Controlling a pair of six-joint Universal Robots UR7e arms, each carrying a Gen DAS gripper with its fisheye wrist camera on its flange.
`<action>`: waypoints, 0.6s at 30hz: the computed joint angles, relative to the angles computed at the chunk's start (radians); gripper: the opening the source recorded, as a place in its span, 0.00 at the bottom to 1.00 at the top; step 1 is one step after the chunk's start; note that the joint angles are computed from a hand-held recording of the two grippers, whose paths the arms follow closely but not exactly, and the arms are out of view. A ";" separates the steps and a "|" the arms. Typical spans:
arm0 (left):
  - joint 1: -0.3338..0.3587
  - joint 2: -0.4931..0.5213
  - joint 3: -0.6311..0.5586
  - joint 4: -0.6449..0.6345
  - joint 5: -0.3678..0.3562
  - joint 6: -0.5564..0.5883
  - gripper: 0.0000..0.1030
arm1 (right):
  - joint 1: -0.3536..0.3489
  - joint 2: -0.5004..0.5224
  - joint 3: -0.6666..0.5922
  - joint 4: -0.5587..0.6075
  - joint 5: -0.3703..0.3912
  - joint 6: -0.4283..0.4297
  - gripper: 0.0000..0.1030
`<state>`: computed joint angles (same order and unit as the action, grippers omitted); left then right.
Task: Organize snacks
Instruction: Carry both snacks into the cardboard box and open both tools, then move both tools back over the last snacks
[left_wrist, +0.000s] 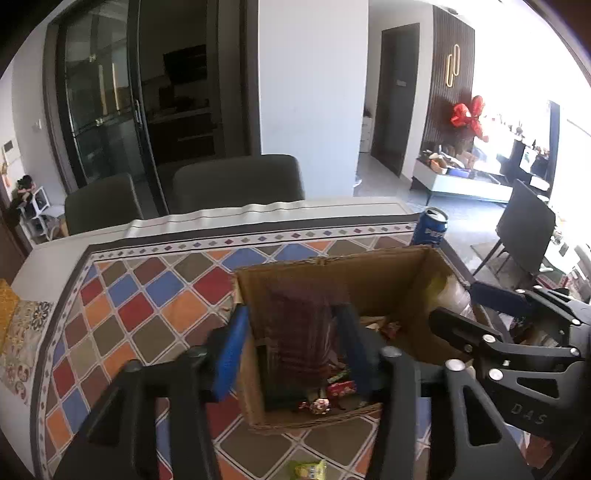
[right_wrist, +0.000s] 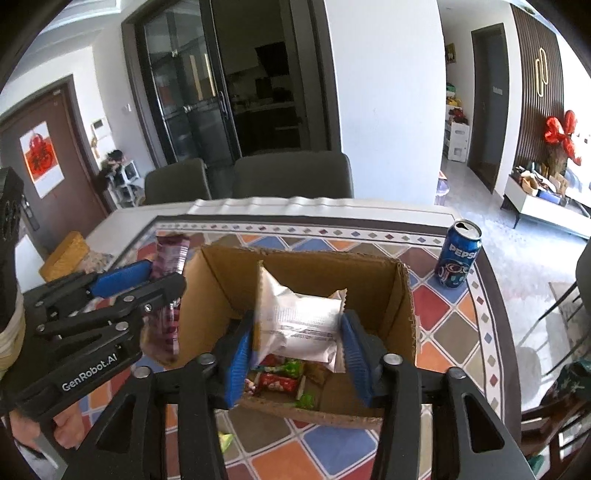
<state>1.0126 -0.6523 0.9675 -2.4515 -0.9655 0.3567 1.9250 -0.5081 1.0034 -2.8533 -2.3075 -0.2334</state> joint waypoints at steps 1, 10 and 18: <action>0.000 -0.005 0.011 -0.016 0.002 0.006 0.57 | 0.002 0.009 -0.013 0.007 -0.013 0.002 0.59; -0.008 -0.097 0.161 -0.118 -0.003 0.041 0.62 | 0.014 -0.021 0.066 -0.067 -0.048 0.005 0.61; -0.018 -0.195 0.305 -0.169 -0.024 0.050 0.64 | 0.047 -0.067 0.181 -0.124 -0.086 0.047 0.66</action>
